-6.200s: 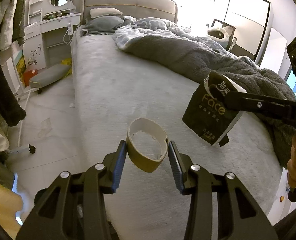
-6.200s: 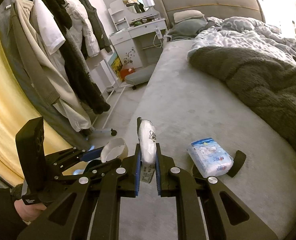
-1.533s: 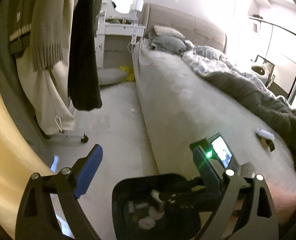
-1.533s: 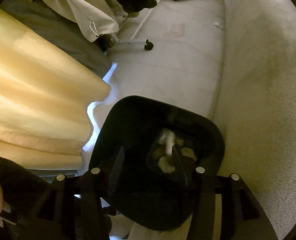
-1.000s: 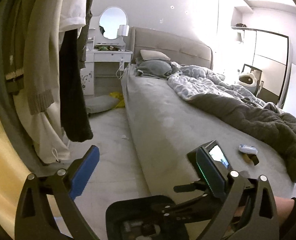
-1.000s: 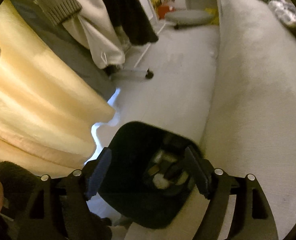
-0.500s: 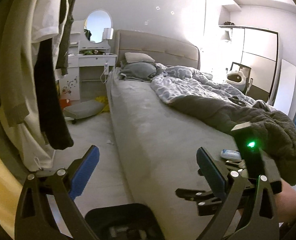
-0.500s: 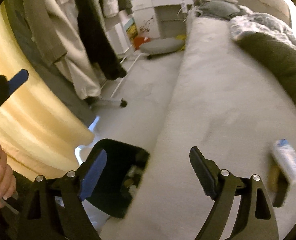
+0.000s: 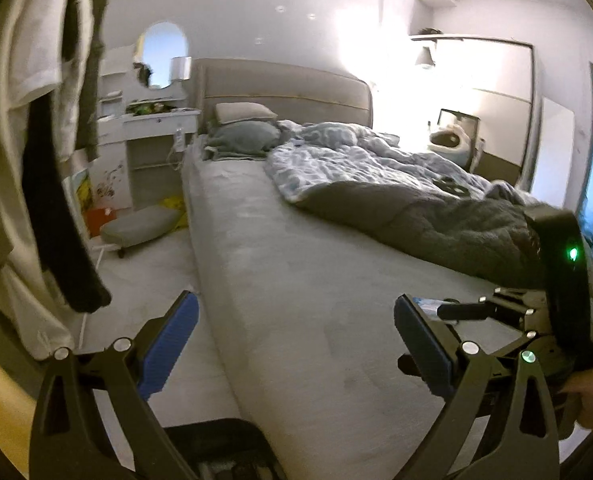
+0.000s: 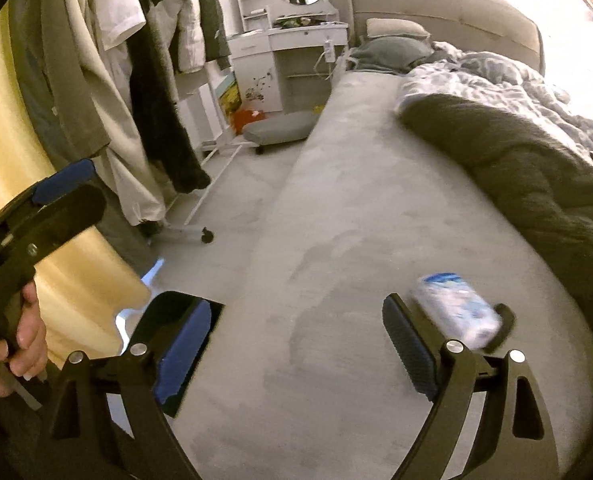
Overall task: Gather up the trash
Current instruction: 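Move both grippers back to the bed toward the blue-and-white packet, then close the left gripper on the blue-and-white packet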
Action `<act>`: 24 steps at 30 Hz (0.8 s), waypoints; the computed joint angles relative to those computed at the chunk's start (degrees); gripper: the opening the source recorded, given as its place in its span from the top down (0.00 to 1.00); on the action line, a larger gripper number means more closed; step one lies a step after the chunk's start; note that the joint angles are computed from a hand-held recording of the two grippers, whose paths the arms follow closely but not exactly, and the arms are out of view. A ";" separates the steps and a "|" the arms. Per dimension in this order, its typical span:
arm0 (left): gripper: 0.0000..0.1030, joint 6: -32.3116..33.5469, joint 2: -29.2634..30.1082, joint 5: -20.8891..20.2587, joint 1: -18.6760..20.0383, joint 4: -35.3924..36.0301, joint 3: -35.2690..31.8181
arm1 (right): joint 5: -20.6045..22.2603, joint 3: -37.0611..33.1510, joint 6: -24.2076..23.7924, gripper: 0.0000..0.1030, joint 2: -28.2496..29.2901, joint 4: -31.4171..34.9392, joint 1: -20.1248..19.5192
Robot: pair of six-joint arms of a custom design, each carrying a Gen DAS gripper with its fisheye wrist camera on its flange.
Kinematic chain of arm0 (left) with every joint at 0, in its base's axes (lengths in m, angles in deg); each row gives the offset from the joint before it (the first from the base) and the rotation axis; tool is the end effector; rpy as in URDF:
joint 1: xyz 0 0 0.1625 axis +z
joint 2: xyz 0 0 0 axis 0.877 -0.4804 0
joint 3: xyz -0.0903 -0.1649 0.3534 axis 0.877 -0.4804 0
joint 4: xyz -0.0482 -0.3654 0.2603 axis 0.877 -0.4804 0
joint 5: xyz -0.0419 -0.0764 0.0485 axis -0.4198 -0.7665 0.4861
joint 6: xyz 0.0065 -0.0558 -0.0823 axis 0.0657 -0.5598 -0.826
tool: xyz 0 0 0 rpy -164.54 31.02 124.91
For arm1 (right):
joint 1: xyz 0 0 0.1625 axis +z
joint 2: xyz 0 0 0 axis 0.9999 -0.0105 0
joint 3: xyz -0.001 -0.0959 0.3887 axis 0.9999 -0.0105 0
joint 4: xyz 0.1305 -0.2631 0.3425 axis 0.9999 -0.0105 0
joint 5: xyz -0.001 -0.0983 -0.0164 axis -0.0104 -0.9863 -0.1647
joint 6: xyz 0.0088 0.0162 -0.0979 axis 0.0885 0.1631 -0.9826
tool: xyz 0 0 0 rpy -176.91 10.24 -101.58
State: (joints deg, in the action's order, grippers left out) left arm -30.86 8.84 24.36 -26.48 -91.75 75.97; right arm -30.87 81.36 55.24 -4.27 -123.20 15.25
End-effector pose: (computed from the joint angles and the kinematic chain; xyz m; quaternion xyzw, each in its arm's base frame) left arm -0.4215 -0.5387 0.1643 0.3428 0.8223 -0.4097 0.1961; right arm 0.2367 -0.5505 0.3663 0.2391 -0.8966 0.2881 0.2368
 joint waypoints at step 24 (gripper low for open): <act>0.04 1.64 11.87 -12.19 1.90 12.22 -13.07 | -0.34 4.51 -2.32 0.13 -9.20 -3.02 -7.32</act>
